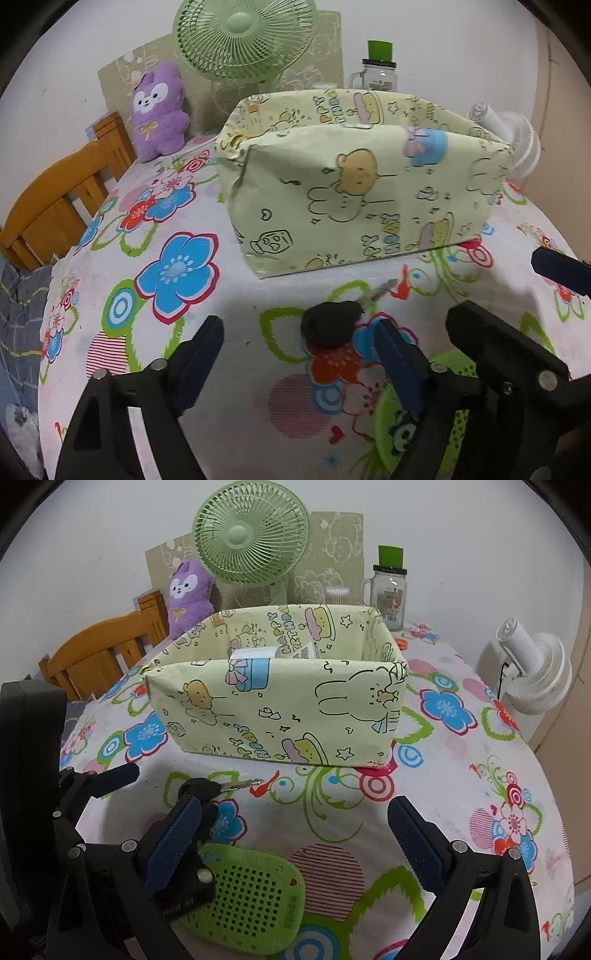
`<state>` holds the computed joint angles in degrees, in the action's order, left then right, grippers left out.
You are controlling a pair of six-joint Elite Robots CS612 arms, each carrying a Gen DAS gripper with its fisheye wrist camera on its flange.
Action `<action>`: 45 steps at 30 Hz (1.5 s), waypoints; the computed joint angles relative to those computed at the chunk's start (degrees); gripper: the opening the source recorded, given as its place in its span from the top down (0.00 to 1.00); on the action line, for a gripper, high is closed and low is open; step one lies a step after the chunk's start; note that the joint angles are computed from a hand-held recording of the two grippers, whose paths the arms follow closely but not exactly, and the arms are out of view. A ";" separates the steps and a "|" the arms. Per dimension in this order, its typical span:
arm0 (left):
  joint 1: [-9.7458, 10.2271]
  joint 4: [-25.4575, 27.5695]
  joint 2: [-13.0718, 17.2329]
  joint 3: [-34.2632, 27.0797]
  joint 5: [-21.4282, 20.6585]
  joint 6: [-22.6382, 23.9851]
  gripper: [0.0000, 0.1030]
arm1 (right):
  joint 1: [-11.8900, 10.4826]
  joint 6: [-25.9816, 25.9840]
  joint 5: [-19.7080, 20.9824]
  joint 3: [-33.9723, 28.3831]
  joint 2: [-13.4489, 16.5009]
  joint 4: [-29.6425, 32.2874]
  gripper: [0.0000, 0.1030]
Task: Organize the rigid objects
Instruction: 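Grasp the black car key with the left gripper, then grasp the green PANDA speaker with the right gripper while the left holds the key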
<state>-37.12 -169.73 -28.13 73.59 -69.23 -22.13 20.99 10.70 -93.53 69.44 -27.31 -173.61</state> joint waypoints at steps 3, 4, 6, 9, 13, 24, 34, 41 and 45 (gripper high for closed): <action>0.48 0.62 0.40 -0.76 -1.92 -0.12 0.23 | 0.01 0.10 -0.17 -0.78 0.39 0.79 0.01; 0.54 0.74 0.54 -0.98 -2.06 -0.03 0.24 | 0.03 0.09 -0.35 -1.08 0.55 1.05 0.01; 0.60 0.80 0.78 -1.28 -2.33 0.19 0.24 | 0.04 0.20 -0.56 -1.49 0.75 1.56 0.01; 0.77 0.48 1.11 -1.75 -3.12 0.58 0.25 | -0.11 0.85 -0.30 -2.01 0.99 2.33 0.01; 0.82 -0.09 1.30 -2.02 -4.08 0.58 0.36 | -0.22 2.01 -0.09 -2.58 1.25 3.35 0.01; 0.29 -1.02 1.25 -1.94 -4.98 2.32 0.65 | -0.35 3.92 -0.21 -2.99 1.39 5.67 0.01; -0.40 -3.11 -0.52 1.72 -3.47 0.41 0.65 | 0.25 2.43 -0.95 -1.53 0.48 4.91 0.01; -0.74 -5.14 -1.91 4.79 -1.92 -0.80 0.65 | 0.79 1.96 -1.32 0.02 -0.38 4.18 0.01; -0.83 -6.05 -2.56 6.51 -1.35 -1.76 0.65 | 1.26 1.52 -1.78 0.74 -0.76 3.96 0.01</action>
<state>-37.95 -175.77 -30.69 80.09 -70.57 -23.88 22.25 12.22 -95.31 70.18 -28.07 -169.65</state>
